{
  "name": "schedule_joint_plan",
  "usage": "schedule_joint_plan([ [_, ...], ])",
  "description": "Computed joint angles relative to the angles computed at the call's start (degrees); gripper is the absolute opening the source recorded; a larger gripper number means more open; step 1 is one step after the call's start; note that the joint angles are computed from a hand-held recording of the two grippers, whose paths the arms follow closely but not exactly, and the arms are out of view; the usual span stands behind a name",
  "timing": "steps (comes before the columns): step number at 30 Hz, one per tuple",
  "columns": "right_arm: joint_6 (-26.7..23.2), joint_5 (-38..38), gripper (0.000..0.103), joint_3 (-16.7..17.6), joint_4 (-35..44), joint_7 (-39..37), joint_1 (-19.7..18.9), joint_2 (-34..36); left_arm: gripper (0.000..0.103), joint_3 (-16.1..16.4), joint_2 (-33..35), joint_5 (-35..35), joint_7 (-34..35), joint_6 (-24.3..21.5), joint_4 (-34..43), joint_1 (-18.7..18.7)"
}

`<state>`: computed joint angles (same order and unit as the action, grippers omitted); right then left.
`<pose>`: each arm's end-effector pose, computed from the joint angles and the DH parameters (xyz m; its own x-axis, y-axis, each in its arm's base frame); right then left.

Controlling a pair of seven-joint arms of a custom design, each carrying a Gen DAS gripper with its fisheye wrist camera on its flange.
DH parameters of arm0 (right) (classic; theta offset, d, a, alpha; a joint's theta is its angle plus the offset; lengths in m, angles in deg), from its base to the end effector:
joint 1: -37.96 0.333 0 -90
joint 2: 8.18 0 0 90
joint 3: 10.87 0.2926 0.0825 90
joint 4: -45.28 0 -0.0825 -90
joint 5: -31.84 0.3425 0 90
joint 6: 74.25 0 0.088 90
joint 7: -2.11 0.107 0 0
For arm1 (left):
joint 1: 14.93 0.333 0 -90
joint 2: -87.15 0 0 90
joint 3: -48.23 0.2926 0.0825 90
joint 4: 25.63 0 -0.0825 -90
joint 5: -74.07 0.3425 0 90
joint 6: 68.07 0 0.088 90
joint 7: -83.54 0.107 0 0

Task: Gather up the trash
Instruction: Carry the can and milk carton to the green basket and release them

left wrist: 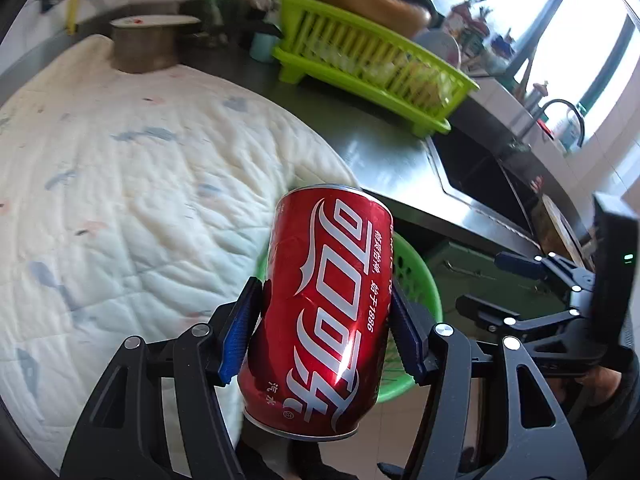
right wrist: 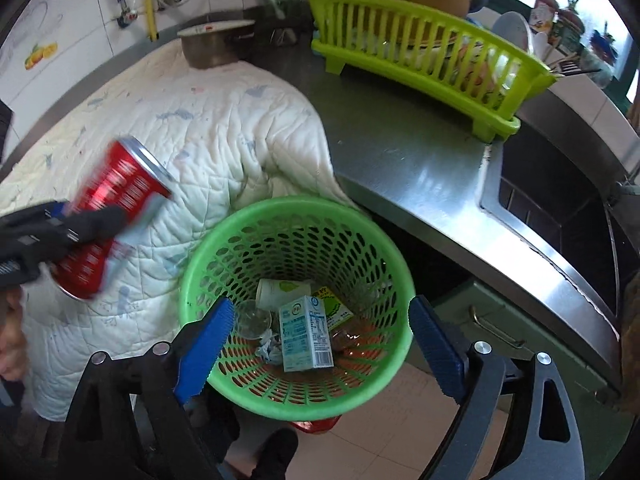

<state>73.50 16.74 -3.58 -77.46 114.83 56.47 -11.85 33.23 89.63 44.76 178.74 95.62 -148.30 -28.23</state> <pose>0.4760 0.2363 0.4835 0.2292 -0.9724 0.0426 -0.8331 -0.2186 -0.5080 0.5011 -0.2378 0.4580 -0.2399 -0.9009 0.3618 -0.8329 -0.0004 -0.5534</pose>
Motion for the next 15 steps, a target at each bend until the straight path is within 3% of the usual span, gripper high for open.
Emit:
schedule_joint_plan([
  [7,2.49,2.35,0.087,0.48,-4.33,-1.18,-1.01,-5.01,0.063,-2.04,5.74,4.74,-4.90,-3.09,5.67,-0.45],
  [15,3.79,4.77,0.087,1.51,-5.12,-2.60,-1.40,-5.59,0.071,-3.39,3.88,3.38,-5.49,-1.63,3.47,0.79],
])
